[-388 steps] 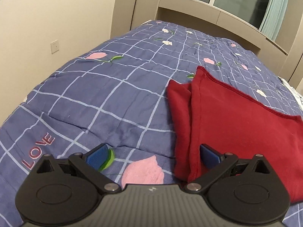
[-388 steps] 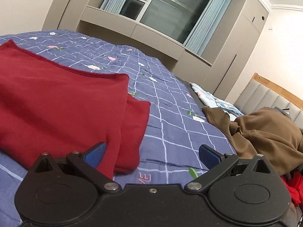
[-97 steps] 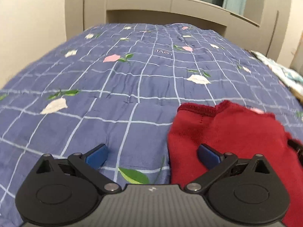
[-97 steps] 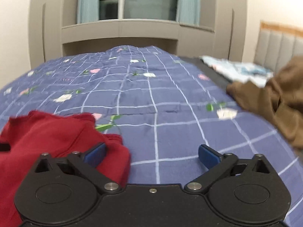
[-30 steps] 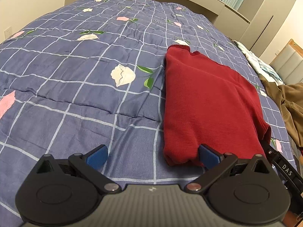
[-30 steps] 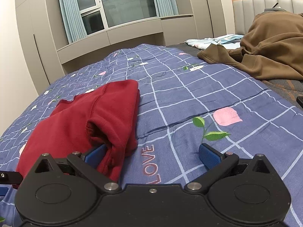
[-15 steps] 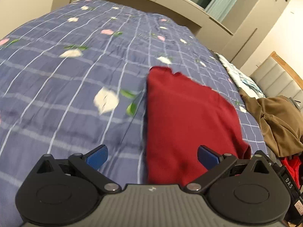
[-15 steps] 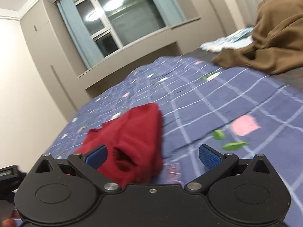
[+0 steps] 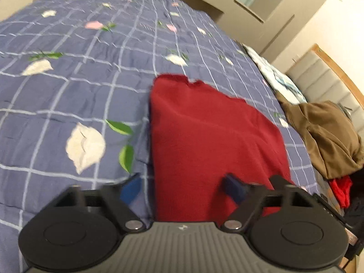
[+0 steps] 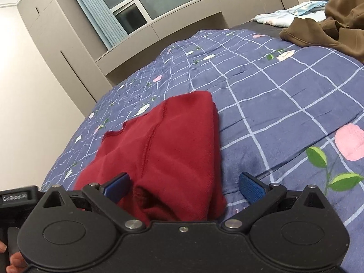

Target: Fold small clothes

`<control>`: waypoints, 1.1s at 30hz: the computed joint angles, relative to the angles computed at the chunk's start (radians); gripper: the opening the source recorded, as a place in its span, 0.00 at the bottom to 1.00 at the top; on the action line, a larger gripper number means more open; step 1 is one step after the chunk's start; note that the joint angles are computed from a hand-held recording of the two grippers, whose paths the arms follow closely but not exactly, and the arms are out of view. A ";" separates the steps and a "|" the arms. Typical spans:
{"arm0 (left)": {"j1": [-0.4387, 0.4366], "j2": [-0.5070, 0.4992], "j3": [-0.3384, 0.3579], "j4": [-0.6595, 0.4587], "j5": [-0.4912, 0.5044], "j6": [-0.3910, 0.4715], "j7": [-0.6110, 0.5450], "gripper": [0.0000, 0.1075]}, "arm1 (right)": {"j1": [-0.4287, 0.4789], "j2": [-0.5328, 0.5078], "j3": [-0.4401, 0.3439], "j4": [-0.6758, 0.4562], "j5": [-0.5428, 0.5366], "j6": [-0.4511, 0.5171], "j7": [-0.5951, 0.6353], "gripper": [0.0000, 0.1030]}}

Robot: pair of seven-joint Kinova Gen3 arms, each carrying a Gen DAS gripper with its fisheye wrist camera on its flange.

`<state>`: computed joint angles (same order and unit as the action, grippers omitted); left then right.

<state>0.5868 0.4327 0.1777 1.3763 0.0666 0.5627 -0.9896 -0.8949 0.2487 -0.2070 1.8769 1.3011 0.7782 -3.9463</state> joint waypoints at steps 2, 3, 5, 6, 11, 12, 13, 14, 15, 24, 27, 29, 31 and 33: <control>0.002 -0.001 -0.005 -0.005 0.026 0.007 -0.003 0.58 | -0.009 -0.004 0.004 0.006 0.015 -0.004 -0.030 0.77; 0.023 0.006 -0.027 -0.028 0.014 0.034 0.013 0.55 | -0.006 -0.001 -0.004 -0.004 0.005 0.008 -0.027 0.70; 0.019 0.018 -0.017 -0.069 -0.015 0.087 0.043 0.47 | -0.006 0.000 -0.005 -0.026 -0.031 0.033 0.013 0.59; 0.021 0.022 -0.018 -0.086 -0.019 0.107 0.049 0.40 | -0.011 0.003 -0.005 -0.036 -0.036 0.043 0.024 0.50; 0.091 0.017 -0.053 -0.160 -0.136 0.172 0.061 0.26 | -0.066 0.024 -0.005 -0.128 -0.055 0.161 0.139 0.29; 0.103 0.007 -0.058 -0.162 -0.159 0.176 0.063 0.25 | -0.077 0.028 -0.004 -0.144 -0.047 0.174 0.151 0.28; 0.112 -0.004 -0.063 -0.162 -0.181 0.178 0.064 0.25 | -0.089 0.034 -0.004 -0.164 -0.042 0.188 0.167 0.27; 0.123 -0.019 -0.071 -0.158 -0.207 0.179 0.070 0.24 | -0.100 0.040 -0.003 -0.186 -0.041 0.203 0.189 0.27; 0.135 -0.037 -0.081 -0.149 -0.239 0.179 0.080 0.24 | -0.115 0.051 -0.002 -0.209 -0.033 0.219 0.208 0.27; 0.094 -0.272 -0.085 0.067 -0.417 0.158 0.188 0.24 | -0.267 0.205 0.050 -0.462 0.034 0.260 0.329 0.27; 0.045 -0.347 -0.071 0.158 -0.425 0.157 0.216 0.24 | -0.302 0.262 0.065 -0.551 -0.004 0.241 0.397 0.27; 0.008 -0.390 -0.062 0.220 -0.415 0.152 0.227 0.24 | -0.320 0.300 0.072 -0.615 -0.048 0.238 0.452 0.27; -0.030 -0.421 -0.052 0.275 -0.395 0.143 0.226 0.25 | -0.337 0.339 0.077 -0.676 -0.097 0.242 0.506 0.27; -0.068 -0.444 -0.045 0.327 -0.359 0.132 0.214 0.25 | -0.345 0.370 0.080 -0.724 -0.156 0.247 0.550 0.27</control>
